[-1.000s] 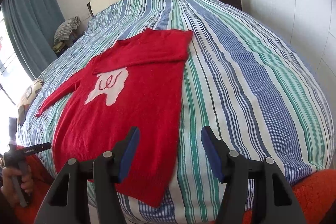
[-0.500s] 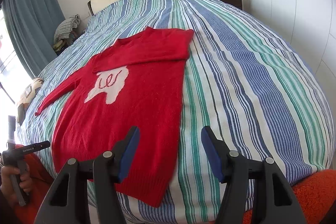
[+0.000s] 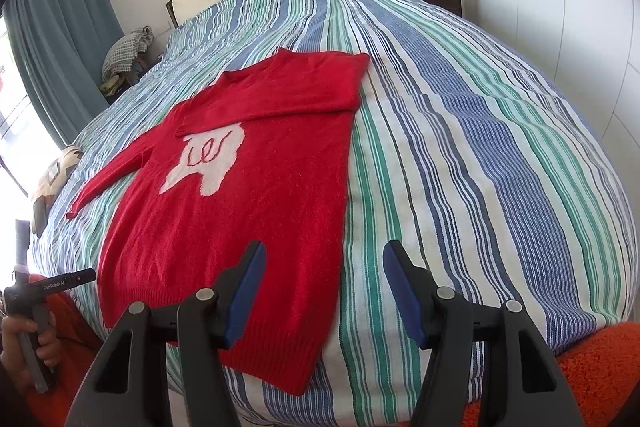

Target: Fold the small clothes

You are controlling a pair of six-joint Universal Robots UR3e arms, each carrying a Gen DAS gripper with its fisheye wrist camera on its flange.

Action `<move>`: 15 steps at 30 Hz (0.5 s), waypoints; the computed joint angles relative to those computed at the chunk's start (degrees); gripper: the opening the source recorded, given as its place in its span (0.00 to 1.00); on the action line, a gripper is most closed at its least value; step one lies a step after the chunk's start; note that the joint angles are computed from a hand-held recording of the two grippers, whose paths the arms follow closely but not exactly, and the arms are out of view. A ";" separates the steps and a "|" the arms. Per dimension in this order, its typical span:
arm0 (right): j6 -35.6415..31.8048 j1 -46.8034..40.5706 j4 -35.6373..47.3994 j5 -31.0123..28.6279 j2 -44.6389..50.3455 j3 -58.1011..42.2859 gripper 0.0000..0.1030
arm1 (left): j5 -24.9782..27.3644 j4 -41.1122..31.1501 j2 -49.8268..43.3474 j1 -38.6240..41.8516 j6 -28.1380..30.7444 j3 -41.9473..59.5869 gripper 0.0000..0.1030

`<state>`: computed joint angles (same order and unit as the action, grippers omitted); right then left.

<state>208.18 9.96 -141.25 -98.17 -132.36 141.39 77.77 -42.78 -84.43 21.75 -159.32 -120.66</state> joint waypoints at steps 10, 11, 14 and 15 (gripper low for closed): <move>0.57 0.52 -0.30 -0.46 0.19 -0.14 0.59 | -0.05 -0.07 -0.10 0.00 -0.01 0.18 0.86; 0.62 0.60 -0.34 -0.54 0.23 -0.14 0.59 | -0.12 0.00 -0.16 0.07 0.01 0.19 0.86; 0.78 0.89 -0.38 -0.81 0.20 -0.17 0.59 | -0.29 0.12 -0.03 0.20 0.02 0.04 0.86; 0.90 1.07 -0.44 -0.94 0.29 -0.20 0.59 | -0.39 0.13 0.10 0.31 0.11 -0.09 0.86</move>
